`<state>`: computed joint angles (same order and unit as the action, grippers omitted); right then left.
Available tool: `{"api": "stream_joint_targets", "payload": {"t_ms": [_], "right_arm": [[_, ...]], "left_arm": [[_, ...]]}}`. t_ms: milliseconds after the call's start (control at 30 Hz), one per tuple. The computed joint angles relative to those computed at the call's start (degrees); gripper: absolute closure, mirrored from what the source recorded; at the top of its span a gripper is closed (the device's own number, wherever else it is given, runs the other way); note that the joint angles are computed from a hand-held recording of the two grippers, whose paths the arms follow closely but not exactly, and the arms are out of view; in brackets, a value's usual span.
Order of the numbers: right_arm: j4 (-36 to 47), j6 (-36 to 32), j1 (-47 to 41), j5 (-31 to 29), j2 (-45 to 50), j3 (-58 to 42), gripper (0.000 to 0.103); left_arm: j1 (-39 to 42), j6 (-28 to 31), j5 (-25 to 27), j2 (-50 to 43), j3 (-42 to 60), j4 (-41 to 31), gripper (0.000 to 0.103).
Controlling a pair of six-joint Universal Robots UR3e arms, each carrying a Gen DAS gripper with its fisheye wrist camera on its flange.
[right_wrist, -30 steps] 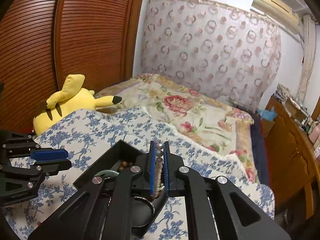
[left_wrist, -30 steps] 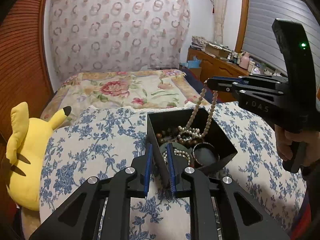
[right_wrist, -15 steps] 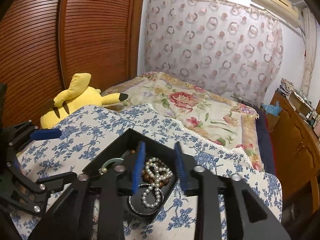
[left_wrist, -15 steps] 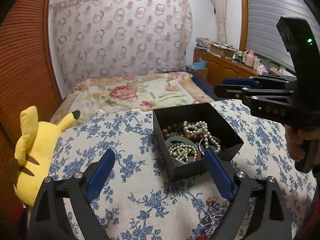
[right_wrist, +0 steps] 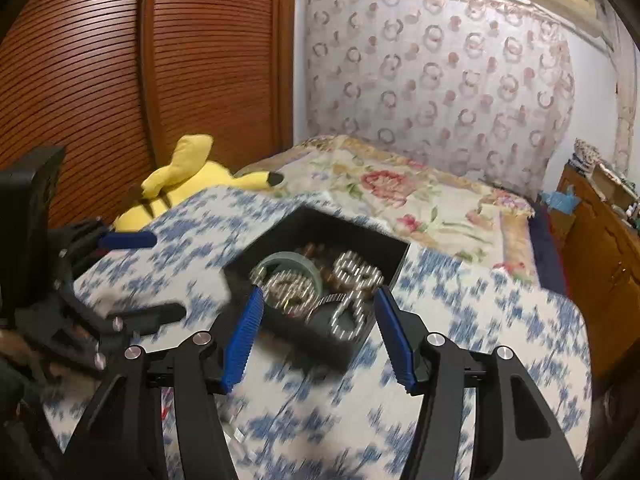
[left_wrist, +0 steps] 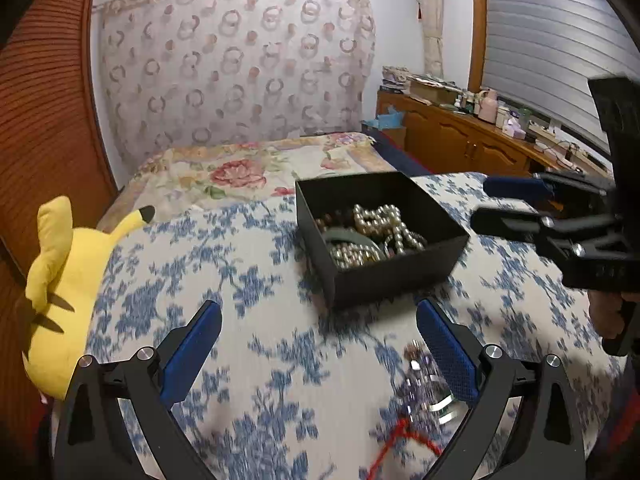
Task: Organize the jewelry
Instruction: 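Move the right tool to the silver hair comb and grasp it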
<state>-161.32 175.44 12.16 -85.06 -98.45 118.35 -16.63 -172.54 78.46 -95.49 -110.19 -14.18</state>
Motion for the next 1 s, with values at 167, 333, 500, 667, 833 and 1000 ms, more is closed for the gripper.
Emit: {"api": "stream_joint_targets", "payload": {"t_ms": [167, 333, 500, 667, 833, 1000], "right_arm": [[0.4, 0.57, 1.7, 0.34, -3.39, 5.8, 0.043], [0.59, 0.55, 4.67, 0.56, -3.9, 9.29, 0.043], [-0.38, 0.15, 7.71, 0.42, -1.82, 10.55, 0.043], [0.32, -0.74, 9.36, 0.63, 1.61, 8.36, 0.043], [1.48, -1.73, 9.82, 1.27, 4.72, 6.35, 0.042], [2.02, -2.34, 10.84, 0.79, 7.87, 3.81, 0.04]], "left_arm": [[1.8, 0.85, -2.25, 5.44, -7.31, 0.24, 0.009], [3.4, 2.02, -3.94, 10.59, -12.81, -0.48, 0.009], [5.45, 3.47, -5.69, 15.16, -16.26, -2.58, 0.009], [6.63, 4.17, -6.74, 18.39, -18.55, -4.06, 0.009], [6.82, 4.15, -7.07, 19.49, -19.64, -4.34, 0.009], [7.34, 3.95, -7.7, 19.66, -20.21, -4.35, 0.009]]}}
